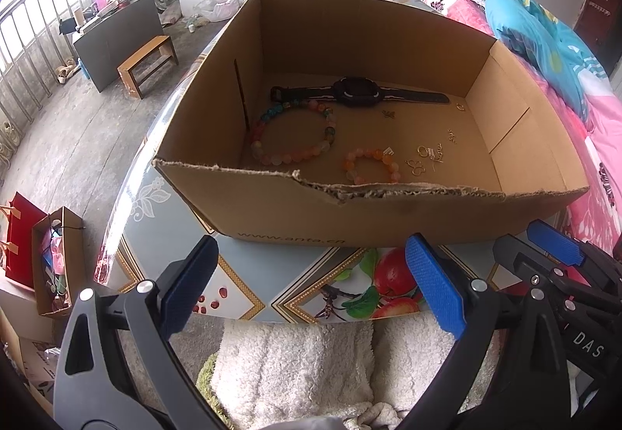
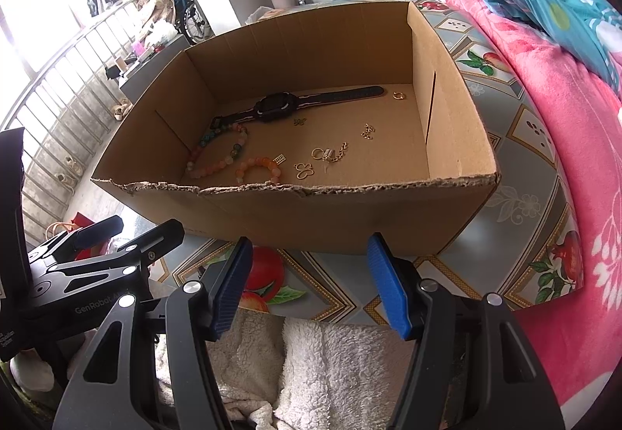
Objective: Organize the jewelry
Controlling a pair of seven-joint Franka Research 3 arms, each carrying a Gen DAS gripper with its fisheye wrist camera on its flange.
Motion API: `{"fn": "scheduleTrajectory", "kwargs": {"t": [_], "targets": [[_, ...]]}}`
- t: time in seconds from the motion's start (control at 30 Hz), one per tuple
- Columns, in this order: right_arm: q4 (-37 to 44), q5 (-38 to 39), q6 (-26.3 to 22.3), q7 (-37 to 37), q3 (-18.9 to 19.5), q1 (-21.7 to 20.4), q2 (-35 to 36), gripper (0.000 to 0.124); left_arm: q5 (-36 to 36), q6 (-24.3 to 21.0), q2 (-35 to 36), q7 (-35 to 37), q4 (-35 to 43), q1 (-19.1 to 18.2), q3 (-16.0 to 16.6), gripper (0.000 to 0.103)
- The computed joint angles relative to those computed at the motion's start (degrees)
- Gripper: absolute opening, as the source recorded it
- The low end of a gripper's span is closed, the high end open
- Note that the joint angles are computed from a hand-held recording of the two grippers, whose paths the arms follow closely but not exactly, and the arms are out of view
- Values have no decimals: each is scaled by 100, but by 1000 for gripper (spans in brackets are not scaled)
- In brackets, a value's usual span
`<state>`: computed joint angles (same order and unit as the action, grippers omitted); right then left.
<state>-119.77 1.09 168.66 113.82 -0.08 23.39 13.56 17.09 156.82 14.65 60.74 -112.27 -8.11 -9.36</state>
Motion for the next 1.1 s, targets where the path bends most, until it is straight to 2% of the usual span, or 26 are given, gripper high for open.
{"fn": "scheduleTrajectory", "kwargs": {"t": [1.1], "targets": [[5, 66, 10, -59, 12, -9, 14, 60, 26, -24, 1, -24, 15, -6, 1, 93]]}}
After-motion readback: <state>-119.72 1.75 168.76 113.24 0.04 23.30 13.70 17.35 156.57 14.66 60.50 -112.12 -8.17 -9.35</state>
